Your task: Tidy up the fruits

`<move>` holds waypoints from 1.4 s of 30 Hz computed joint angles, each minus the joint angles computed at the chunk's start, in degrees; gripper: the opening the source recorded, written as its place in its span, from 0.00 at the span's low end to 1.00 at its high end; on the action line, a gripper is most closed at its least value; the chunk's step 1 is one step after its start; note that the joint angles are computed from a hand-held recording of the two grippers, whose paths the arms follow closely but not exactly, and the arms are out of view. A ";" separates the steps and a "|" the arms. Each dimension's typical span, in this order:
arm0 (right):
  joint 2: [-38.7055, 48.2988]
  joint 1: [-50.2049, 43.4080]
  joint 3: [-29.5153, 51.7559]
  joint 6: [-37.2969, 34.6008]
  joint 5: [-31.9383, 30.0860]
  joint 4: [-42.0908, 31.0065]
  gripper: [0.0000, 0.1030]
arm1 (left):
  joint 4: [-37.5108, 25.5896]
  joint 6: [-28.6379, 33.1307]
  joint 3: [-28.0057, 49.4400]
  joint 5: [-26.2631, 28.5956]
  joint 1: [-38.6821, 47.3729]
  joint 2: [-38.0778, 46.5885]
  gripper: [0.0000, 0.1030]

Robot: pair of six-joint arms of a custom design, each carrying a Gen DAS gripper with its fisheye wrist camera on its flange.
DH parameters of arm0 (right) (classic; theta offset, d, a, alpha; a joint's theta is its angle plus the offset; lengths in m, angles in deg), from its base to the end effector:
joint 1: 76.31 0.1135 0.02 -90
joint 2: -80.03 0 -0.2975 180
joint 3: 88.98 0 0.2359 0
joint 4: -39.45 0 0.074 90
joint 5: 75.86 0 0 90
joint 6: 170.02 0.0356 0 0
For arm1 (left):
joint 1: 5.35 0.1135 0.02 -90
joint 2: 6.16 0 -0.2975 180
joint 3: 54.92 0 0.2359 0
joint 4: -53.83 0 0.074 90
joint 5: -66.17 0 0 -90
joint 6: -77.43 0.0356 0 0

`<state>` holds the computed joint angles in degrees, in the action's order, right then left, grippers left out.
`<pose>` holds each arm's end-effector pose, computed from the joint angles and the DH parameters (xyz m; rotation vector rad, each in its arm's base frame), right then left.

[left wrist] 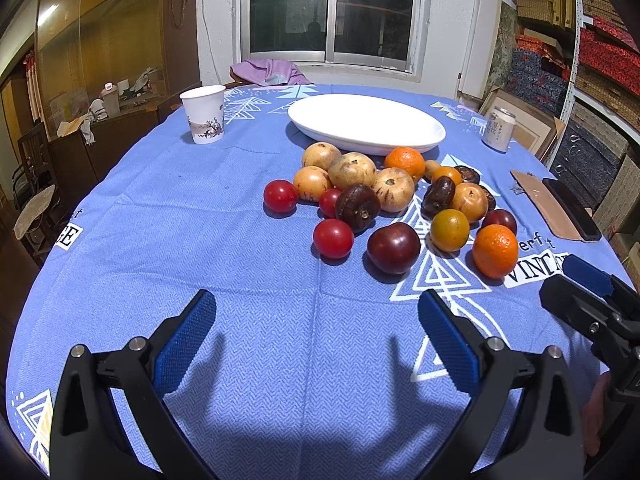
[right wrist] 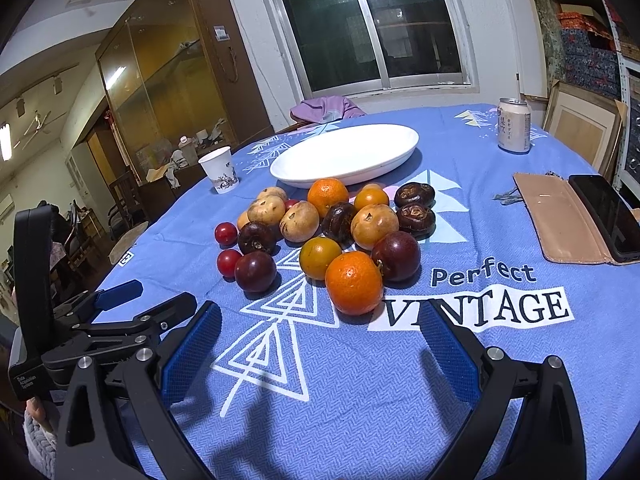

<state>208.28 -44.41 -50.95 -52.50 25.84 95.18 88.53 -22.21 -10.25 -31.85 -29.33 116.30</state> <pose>0.2526 0.1487 0.0496 0.0341 2.1825 0.3745 0.2847 -0.1212 0.0593 0.2192 2.3072 -0.1352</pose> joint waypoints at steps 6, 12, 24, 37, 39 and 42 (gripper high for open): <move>0.59 0.21 -0.17 -0.04 0.23 1.18 0.97 | 0.23 -0.27 0.07 -0.15 -0.14 0.44 0.96; 1.11 -1.06 -1.04 -2.20 -3.01 4.32 0.97 | -1.35 -0.65 0.91 2.12 1.01 0.69 0.96; 1.30 -3.89 -0.19 -0.06 -8.65 1.83 0.97 | -3.39 -0.13 1.72 3.48 1.48 0.39 0.96; -7.09 -3.00 6.50 -7.98 -4.22 -19.11 0.96 | -21.24 5.43 15.62 6.16 2.95 1.39 0.96; -6.93 -3.99 8.86 -9.43 -5.29 -22.52 0.88 | -26.55 6.48 19.80 3.52 2.12 2.60 0.96; -5.69 -5.63 12.05 -10.48 -7.57 -26.24 0.74 | -30.69 8.48 24.12 2.69 1.86 4.86 0.96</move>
